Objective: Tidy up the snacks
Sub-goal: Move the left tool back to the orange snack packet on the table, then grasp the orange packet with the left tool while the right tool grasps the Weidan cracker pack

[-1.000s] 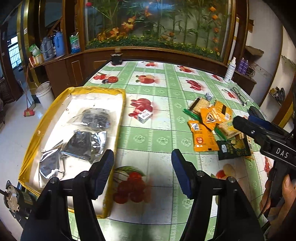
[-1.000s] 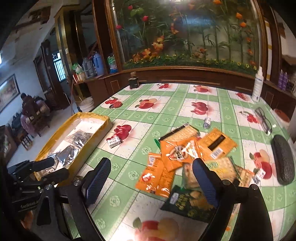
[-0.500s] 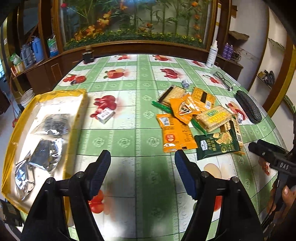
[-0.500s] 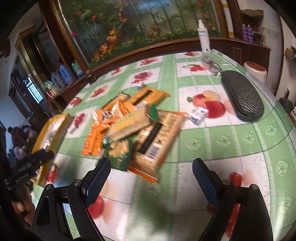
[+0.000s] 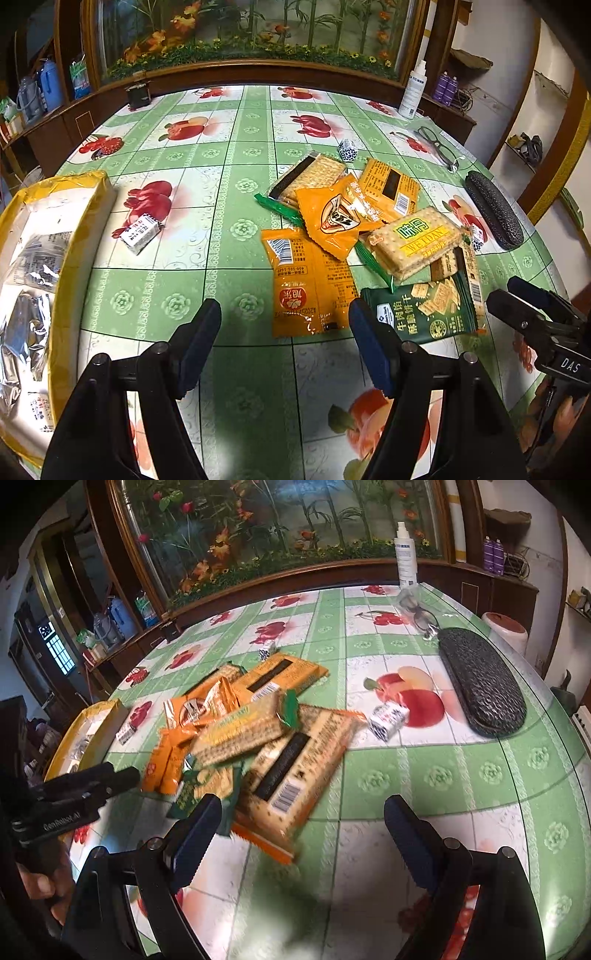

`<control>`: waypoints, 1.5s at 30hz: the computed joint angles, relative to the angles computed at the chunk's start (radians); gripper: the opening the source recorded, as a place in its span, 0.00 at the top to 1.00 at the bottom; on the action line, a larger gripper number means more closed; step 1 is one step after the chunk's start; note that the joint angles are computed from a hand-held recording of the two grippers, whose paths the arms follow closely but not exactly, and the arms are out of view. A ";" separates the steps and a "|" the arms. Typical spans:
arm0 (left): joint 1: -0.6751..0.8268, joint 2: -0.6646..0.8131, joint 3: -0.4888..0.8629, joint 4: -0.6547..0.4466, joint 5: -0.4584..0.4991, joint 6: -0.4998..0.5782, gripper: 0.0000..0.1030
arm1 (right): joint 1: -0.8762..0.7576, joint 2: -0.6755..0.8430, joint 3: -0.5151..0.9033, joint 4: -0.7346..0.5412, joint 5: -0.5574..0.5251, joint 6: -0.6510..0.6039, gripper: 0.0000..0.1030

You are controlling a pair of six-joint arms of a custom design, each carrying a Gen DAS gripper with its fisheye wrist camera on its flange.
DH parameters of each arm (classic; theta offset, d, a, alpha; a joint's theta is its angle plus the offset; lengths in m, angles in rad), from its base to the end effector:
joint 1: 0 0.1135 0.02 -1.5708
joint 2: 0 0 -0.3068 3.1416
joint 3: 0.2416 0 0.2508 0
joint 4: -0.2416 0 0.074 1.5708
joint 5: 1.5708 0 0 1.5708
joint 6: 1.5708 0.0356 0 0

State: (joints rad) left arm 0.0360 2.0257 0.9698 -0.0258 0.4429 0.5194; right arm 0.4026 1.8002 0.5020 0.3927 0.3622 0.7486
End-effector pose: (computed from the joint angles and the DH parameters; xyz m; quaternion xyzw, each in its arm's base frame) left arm 0.3771 -0.0017 0.1130 0.2782 0.9063 -0.1402 0.2856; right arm 0.2620 0.0978 0.1095 0.2180 0.9057 0.0320 0.3621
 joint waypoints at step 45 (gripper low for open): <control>-0.096 0.136 0.142 -0.028 -0.106 0.107 0.21 | -0.056 0.319 0.560 -0.416 -0.002 -0.269 0.05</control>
State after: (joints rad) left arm -0.0602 2.1616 1.1113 -0.0540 0.3372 0.6267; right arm 0.3464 2.1189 1.0616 -0.0230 0.3597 0.4799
